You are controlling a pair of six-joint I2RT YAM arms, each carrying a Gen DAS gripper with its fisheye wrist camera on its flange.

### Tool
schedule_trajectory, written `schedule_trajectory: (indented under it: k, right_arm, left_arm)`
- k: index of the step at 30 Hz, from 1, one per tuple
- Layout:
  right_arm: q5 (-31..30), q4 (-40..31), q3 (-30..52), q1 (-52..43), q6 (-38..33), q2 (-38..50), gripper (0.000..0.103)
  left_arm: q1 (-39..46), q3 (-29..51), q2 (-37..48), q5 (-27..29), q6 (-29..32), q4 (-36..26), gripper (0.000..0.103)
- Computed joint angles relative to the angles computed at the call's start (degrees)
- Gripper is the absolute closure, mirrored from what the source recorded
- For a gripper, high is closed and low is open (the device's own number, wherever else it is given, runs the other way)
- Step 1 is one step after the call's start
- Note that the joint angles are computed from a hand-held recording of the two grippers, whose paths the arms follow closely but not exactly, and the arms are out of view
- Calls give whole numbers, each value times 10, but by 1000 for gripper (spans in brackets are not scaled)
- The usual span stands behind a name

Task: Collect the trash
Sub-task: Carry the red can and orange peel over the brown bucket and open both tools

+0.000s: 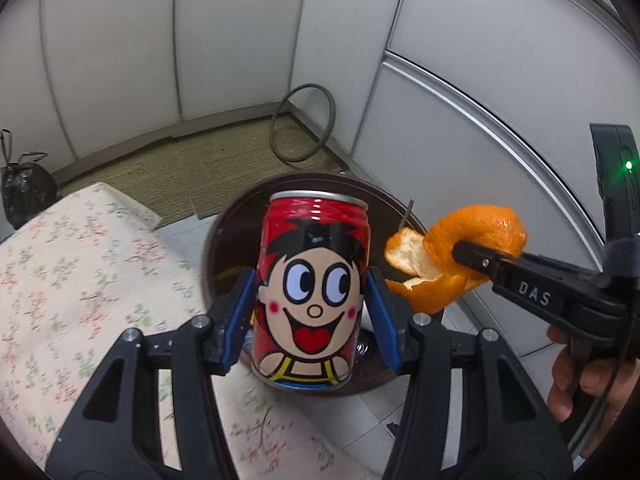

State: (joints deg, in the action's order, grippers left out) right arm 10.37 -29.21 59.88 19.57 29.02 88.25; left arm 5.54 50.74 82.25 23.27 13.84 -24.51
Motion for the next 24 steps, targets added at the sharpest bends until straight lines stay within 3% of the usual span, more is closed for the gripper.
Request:
schedule_trajectory:
  k: [7,11,13,14,15,22,24]
  right_arm:
    - [-47,24,-23,-44,14,6,84]
    - [-69,32,-27,-62,21,13,75]
    - [-94,42,-34,-73,28,5,64]
    - [-103,47,-36,-77,35,0,51]
    - [-101,53,-41,-78,43,-12,45]
    - [-65,48,-30,-67,46,-39,45]
    - [-60,40,-27,-67,48,-41,44]
  left_arm:
    - [-53,11,59,-30,-27,46,47]
    - [-68,28,99,-49,-38,55,47]
    - [-71,34,114,-57,-40,58,47]
    - [-71,36,119,-57,-38,57,47]
    - [-72,34,123,-60,-38,58,47]
    - [-77,35,138,-81,-43,63,46]
    - [-76,29,132,-80,-40,64,41]
